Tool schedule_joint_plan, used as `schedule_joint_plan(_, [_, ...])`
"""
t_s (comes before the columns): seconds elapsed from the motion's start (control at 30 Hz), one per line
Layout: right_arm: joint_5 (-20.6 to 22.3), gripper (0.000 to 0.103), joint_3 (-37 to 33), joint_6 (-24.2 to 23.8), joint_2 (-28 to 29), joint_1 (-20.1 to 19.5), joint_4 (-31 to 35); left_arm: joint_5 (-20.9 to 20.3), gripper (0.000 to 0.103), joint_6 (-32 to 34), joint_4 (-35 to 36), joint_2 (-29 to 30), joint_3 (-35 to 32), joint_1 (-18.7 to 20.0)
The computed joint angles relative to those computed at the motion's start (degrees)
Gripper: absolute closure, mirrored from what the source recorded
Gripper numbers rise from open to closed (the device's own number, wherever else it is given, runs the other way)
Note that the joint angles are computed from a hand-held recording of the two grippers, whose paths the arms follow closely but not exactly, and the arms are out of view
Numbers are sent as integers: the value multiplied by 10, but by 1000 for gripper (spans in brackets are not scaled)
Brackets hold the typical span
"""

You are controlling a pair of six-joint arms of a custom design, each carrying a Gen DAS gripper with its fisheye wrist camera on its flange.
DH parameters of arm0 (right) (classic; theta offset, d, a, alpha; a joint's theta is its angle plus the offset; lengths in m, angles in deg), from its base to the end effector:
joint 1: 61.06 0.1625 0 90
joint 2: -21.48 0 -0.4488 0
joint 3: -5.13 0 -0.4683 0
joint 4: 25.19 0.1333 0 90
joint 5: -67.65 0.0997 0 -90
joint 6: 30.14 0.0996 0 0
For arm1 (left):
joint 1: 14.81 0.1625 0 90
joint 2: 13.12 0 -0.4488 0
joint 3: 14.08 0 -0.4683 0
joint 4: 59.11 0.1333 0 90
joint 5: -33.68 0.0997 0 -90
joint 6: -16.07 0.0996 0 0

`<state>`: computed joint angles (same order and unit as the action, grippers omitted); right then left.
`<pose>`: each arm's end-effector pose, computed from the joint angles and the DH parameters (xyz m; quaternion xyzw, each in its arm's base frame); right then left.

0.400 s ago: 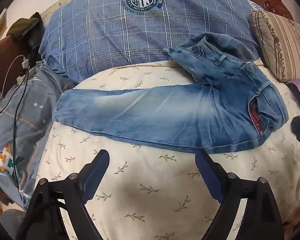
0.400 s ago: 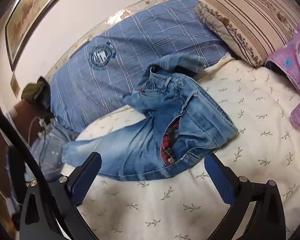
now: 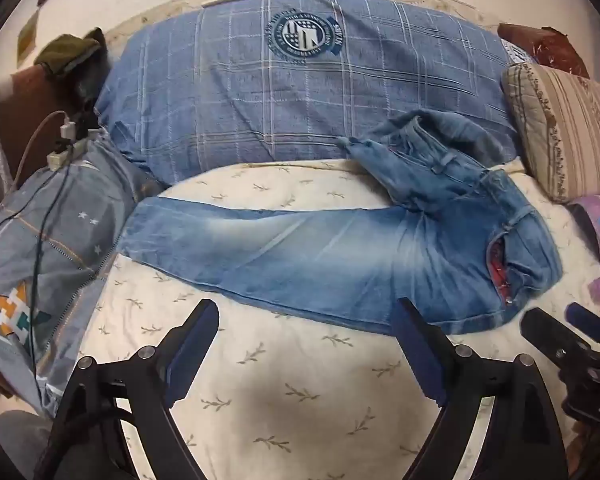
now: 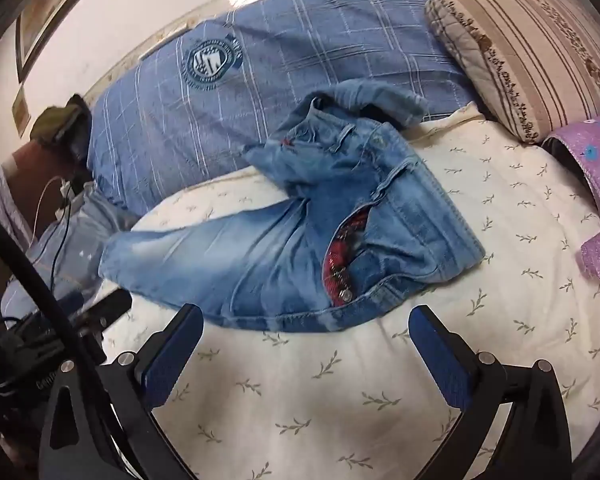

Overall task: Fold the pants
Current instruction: 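Move both tools toward the light-blue jeans on the bed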

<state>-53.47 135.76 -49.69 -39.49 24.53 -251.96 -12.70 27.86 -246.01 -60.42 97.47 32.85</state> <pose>0.0433 -0.5027 0.1745 -0.0412 -0.8153 0.4745 0.3292 -0.2754 -0.6022 0.0636 0.3124 0.8409 -0.3457 0.2752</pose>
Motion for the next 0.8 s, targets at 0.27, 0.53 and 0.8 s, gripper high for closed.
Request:
schedule_joint_plan(0.27, [-35,1,-2,-6,1,10,4,-31,15,-32,57,-23,2,9])
schedule_joint_plan(0.53, [-51,7,-5,-13,5,13,5,-58,15,-30,81,-21,-13,18])
schedule_joint_plan(0.8, [-60,7,-9,-17,8,17,7,-46,15,-27,53,-2,-4,12])
